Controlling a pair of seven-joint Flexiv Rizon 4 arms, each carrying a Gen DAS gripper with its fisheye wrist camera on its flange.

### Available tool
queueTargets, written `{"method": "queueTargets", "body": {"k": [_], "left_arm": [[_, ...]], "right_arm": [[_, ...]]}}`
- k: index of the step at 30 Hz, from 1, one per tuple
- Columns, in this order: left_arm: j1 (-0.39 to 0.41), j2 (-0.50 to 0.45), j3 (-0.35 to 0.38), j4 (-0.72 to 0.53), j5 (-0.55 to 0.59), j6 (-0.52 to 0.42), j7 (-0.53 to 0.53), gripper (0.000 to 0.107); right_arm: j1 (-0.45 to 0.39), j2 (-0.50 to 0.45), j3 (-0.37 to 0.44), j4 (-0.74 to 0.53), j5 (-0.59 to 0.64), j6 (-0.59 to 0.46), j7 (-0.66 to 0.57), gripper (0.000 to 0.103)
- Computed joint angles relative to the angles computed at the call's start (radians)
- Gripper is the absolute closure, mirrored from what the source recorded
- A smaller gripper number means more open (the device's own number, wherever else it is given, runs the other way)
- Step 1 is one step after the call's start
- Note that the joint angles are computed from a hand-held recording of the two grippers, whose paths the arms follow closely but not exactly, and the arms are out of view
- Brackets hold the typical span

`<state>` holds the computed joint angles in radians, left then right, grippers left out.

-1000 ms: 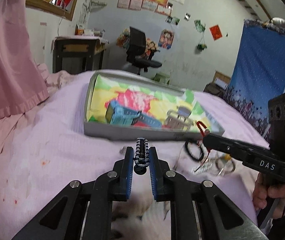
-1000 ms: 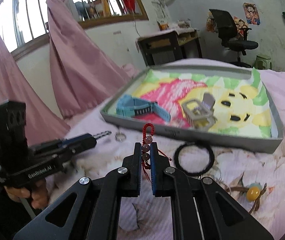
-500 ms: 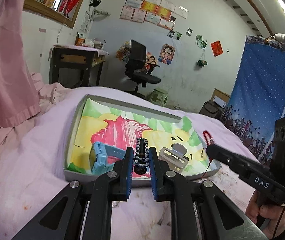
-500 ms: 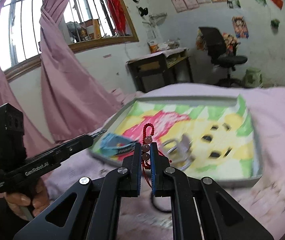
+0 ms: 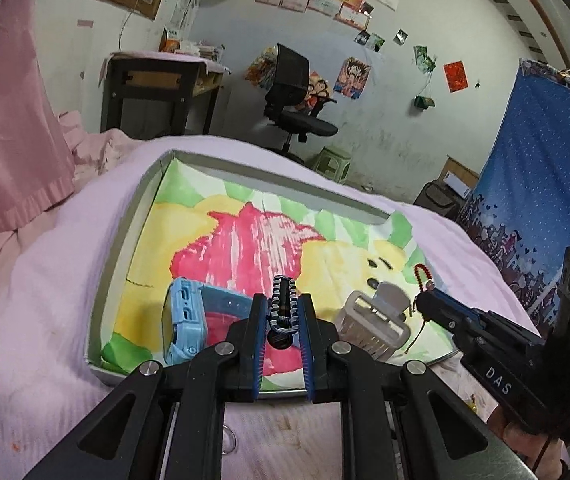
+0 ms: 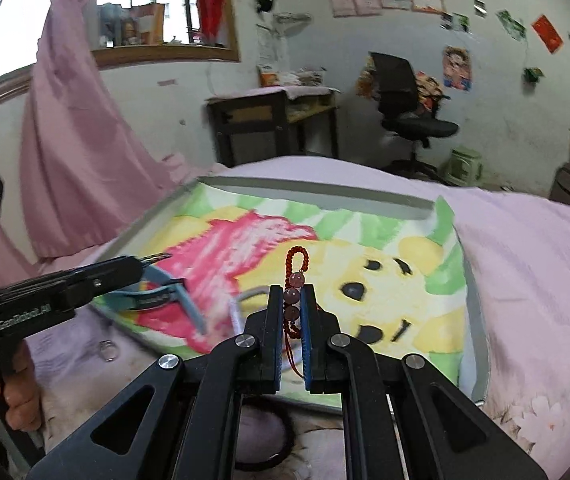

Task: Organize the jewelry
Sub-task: 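Lower the keychain and bracelet into the tray and open both tools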

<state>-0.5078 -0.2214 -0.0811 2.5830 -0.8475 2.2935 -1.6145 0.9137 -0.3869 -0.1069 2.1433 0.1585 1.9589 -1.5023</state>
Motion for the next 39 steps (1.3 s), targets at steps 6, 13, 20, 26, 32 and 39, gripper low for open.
{"method": "queueTargets", "body": {"k": [6, 13, 20, 26, 32, 39], "left_arm": [[0.0, 0.002, 0.003, -0.007, -0.01, -0.06, 0.022, 0.092], [-0.049, 0.0, -0.001, -0.031, -0.129, -0.101, 0.13, 0.092], [-0.068, 0.002, -0.014, -0.039, -0.198, -0.1, 0.179, 0.092], [-0.09, 0.011, -0.036, -0.04, -0.279, -0.079, 0.228, 0.083], [-0.13, 0.021, -0.069, -0.013, -0.341, 0.046, 0.214, 0.046], [-0.197, 0.028, -0.122, 0.012, -0.455, 0.217, 0.233, 0.023]], "right_arm": [[0.094, -0.002, -0.117, 0.005, 0.027, -0.075, 0.047, 0.095], [0.058, -0.001, -0.104, 0.014, -0.077, -0.156, 0.133, 0.095], [0.015, -0.002, -0.078, 0.025, -0.175, -0.164, 0.207, 0.094], [0.087, 0.015, -0.164, 0.068, -0.18, -0.12, 0.242, 0.069], [0.255, 0.051, -0.3, 0.131, -0.035, -0.016, 0.147, 0.054], [0.33, 0.099, -0.311, 0.184, 0.126, 0.112, 0.015, 0.03]]}}
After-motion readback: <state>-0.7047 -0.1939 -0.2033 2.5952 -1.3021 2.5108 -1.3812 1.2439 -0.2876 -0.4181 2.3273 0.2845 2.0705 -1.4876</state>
